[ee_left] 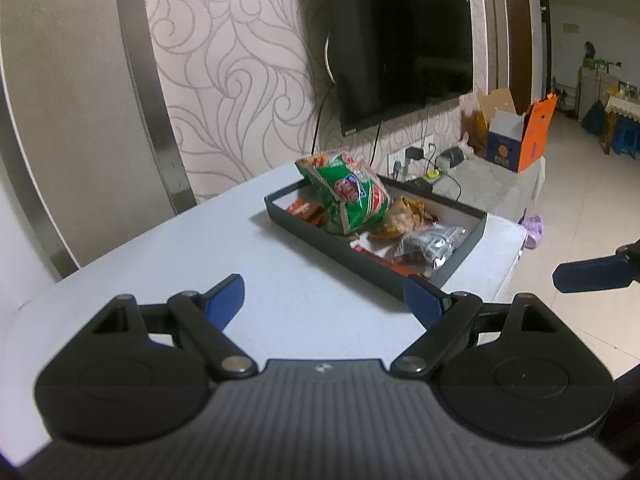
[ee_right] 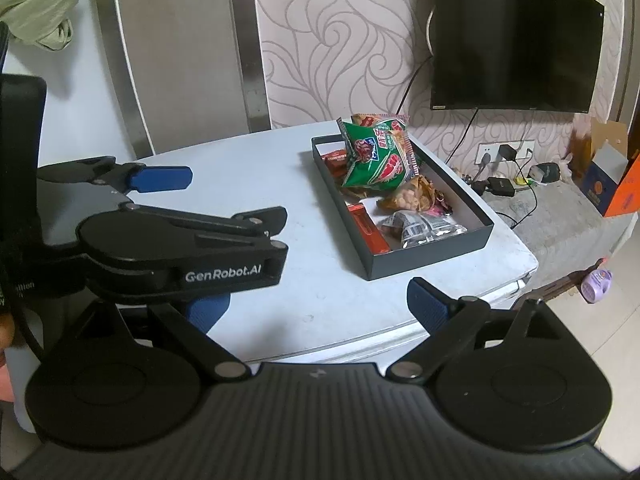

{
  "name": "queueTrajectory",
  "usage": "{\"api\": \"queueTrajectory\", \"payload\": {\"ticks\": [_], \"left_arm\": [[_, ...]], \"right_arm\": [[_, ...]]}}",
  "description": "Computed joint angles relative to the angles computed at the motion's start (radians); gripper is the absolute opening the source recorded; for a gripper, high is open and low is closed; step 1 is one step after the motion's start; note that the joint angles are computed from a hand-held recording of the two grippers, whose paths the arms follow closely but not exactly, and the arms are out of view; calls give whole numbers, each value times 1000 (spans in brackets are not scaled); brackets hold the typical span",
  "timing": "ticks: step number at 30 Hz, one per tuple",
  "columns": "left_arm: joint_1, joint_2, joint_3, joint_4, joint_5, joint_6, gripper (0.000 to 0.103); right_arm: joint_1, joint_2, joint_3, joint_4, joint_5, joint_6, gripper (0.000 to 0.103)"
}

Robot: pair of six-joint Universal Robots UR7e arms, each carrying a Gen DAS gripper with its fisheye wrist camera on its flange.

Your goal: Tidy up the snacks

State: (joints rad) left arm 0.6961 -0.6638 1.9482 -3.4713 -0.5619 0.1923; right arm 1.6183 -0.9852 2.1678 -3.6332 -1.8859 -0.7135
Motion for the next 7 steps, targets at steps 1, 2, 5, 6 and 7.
{"api": "queueTrajectory", "payload": {"ticks": [1, 2, 5, 6, 7], "left_arm": [[1, 0, 1, -4, -2, 1, 87], [1, 1, 5, -15, -4, 3, 87], [-3, 18, 9, -95, 9, 52, 85], [-3, 17, 11, -96, 6, 52, 85], [-2, 15, 12, -92, 4, 47, 85]], "right_arm": [[0, -1, -1, 4, 0, 0, 97], [-1, -2, 0, 6, 0, 0, 97], [-2, -2, 2, 6, 3, 2, 97], [-2, -3, 3, 6, 6, 2, 97], [-1, -3, 4, 6, 7, 1, 97]]}}
